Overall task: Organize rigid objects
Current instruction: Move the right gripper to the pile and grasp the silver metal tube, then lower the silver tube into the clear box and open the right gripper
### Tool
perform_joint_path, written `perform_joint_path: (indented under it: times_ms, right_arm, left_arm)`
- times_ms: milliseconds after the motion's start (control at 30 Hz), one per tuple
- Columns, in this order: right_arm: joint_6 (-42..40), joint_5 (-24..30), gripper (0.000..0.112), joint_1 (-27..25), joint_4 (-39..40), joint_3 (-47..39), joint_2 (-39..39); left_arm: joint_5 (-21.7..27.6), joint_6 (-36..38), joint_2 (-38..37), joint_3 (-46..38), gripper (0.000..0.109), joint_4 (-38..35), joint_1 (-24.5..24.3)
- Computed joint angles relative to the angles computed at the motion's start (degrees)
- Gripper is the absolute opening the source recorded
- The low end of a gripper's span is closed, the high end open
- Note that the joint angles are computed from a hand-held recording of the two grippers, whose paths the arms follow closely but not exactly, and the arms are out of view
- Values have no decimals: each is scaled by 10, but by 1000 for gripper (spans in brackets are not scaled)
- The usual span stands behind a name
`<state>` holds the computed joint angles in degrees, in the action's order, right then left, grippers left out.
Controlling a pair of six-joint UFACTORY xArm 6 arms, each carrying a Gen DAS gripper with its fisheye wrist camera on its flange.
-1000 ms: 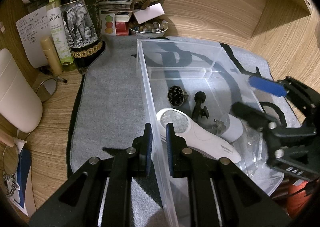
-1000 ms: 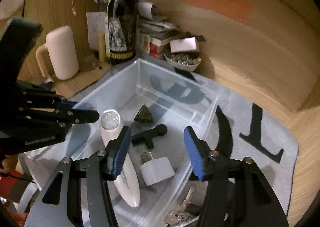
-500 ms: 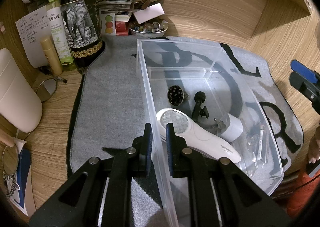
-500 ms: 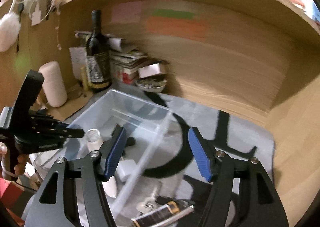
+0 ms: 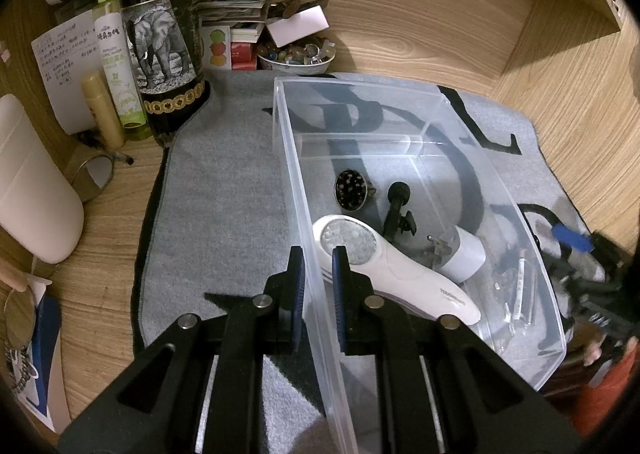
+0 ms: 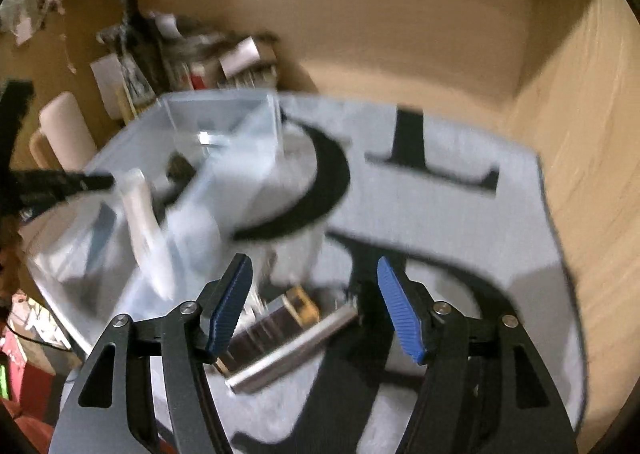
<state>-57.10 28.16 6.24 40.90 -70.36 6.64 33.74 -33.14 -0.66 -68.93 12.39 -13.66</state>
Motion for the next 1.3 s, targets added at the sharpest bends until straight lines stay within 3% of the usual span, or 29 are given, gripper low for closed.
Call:
perform_joint_path:
  times_ms: [333, 567, 667, 733, 800, 867, 1300]
  right_arm:
    - [9, 35, 66, -32, 19, 20, 1]
    - [17, 25, 65, -32, -11, 23, 5]
    - [25, -35, 58, -15, -49, 51, -2]
    - [15, -39, 50, -12, -39, 56, -6]
    - [11, -34, 27, -14, -29, 51, -4]
    - [11, -39, 14, -14, -24, 48, -2]
    - [-61, -44, 14, -7, 90, 25, -28]
  left_arm:
    - [-1, 0, -1, 2, 12, 0, 0]
    - [-1, -3, -3, 4, 12, 3, -1]
    - [-1, -3, -3, 4, 12, 4, -1]
    - [-1, -3, -3, 4, 12, 3, -1]
    - [-1, -3, -3, 4, 12, 3, -1]
    - [-1, -3, -3, 5, 12, 3, -1]
    - [-1, -3, -3, 4, 12, 3, -1]
